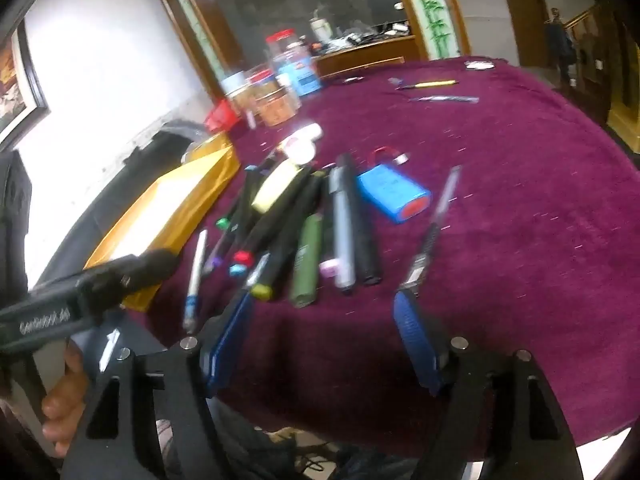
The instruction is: Organize rigid objects
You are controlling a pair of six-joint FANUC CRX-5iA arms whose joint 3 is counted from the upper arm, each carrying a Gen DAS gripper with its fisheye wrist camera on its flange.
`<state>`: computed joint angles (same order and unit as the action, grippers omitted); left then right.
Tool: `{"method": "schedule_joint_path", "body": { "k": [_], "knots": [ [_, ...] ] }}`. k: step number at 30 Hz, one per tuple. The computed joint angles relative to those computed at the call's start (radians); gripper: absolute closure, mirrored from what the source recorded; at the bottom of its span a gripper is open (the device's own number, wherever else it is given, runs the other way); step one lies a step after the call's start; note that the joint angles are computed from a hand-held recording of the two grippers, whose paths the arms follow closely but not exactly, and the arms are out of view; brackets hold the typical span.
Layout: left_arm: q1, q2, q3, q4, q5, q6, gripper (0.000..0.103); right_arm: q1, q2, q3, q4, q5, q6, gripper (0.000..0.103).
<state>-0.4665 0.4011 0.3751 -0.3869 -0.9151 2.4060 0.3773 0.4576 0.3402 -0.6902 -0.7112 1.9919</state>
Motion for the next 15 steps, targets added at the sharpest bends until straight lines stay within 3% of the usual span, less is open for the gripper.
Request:
{"method": "schedule_joint_path", "body": {
  "k": [2,7,10,15],
  "knots": [
    [0.009,-0.006,-0.019,0.043,0.038,-0.036,0.017,0.025,-0.062,-0.077,0.071,0.051,-0.095,0.044],
    [-0.012,0.027,0.017,0.051,0.044,-0.110,0.017,0.013,-0.051,-0.063,0.167,0.058,-0.225,0.055],
    [0.009,0.037,0.010,0.154,0.046,-0.215,0.017,0.012,-0.056,-0.063,0.219,0.033,-0.288,0.071],
    [-0.003,0.030,0.009,0.080,0.035,-0.163,0.017,0.030,-0.039,-0.051,0.317,0.005,-0.396,0.073]
  ]
}}
